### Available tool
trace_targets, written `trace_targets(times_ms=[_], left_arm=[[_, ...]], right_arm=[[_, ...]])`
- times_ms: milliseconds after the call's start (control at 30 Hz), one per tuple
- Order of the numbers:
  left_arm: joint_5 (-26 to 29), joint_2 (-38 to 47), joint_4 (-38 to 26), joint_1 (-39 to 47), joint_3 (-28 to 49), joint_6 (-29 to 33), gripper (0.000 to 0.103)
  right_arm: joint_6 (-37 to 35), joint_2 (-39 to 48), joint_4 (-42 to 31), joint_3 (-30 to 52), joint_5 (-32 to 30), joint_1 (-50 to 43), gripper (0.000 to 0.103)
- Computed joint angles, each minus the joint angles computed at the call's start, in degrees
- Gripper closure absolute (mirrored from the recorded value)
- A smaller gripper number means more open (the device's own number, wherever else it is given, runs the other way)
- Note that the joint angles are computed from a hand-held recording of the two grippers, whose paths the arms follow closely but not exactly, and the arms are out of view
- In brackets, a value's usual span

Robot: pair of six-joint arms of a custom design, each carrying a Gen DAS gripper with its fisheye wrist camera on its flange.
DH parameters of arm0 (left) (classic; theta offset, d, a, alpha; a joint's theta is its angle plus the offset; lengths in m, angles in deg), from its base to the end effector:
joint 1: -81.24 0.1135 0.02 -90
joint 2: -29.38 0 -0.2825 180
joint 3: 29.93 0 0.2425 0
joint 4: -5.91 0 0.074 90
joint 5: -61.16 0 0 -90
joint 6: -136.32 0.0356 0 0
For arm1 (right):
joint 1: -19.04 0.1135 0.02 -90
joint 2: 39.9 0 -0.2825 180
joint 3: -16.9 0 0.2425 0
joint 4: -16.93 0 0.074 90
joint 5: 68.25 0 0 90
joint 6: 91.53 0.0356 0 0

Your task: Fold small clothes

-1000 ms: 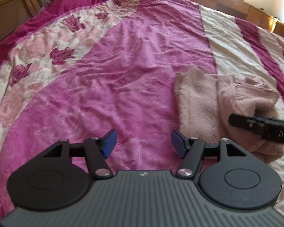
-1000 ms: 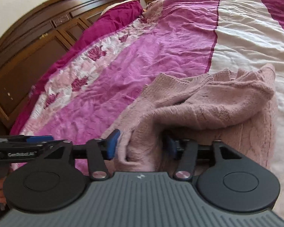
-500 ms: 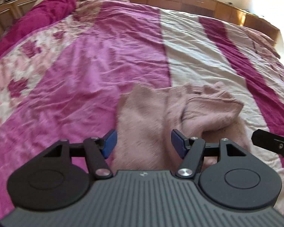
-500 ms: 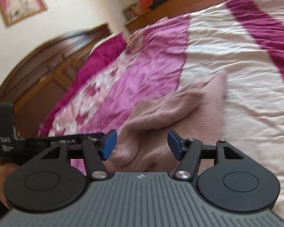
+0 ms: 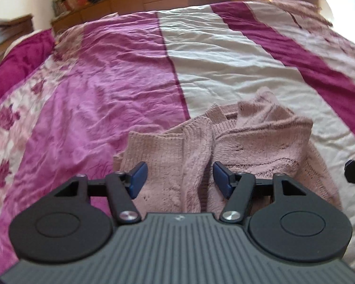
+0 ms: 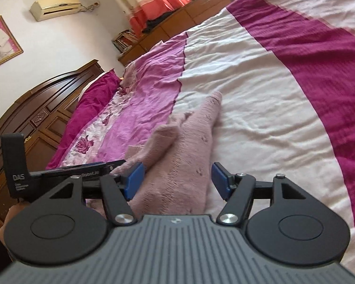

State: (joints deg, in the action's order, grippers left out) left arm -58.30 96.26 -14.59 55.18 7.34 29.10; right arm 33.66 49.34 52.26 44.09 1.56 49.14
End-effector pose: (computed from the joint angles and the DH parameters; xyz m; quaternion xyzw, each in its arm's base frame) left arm 0.1759 -0.0665 0.1729 -0.0164 0.9131 0.1005 0.3948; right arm 0.1892 0.1239 0.1335 -0.0546 0.8414 0.4042 0.3544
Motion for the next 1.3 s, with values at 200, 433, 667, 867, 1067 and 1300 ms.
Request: trace_targets(times_ms=[200,433,667,867,1067,1300], left_arm=[[5.7,3.3,5.4,3.5,-1.0,4.1,0.095],[4.9,-1.1,7.6,10.1,-5.1,-1.0,0.096],[9.8,0.9,7.1,15.1,-5.2,-2.9,0.087],[2.7,-8.2,-1.0,9.0,-4.7,-4.2,0.058],[-2.9,-18.7,-13.0,-1.6,-2.5,-9.1,0.049],[-6.6,-20.6,-17.7,-14.5,-0.4,-13.7,0.043]], right_arm=[[2.0,6.4,7.5,-0.9,-2.0,-1.4,0.033],[2.0,7.8,9.6,-1.3,-2.5,-1.4,0.033],[2.0,9.1,10.0,-1.1,-2.1,-0.7,0.033],[2.2,8.6,10.4,-1.7,-1.9,-1.2,0.033],[2.7,7.7,10.9,-2.7,-1.5,-1.4,0.033],[4.5,6.7,12.2,-4.2,0.4,-0.8,0.024]])
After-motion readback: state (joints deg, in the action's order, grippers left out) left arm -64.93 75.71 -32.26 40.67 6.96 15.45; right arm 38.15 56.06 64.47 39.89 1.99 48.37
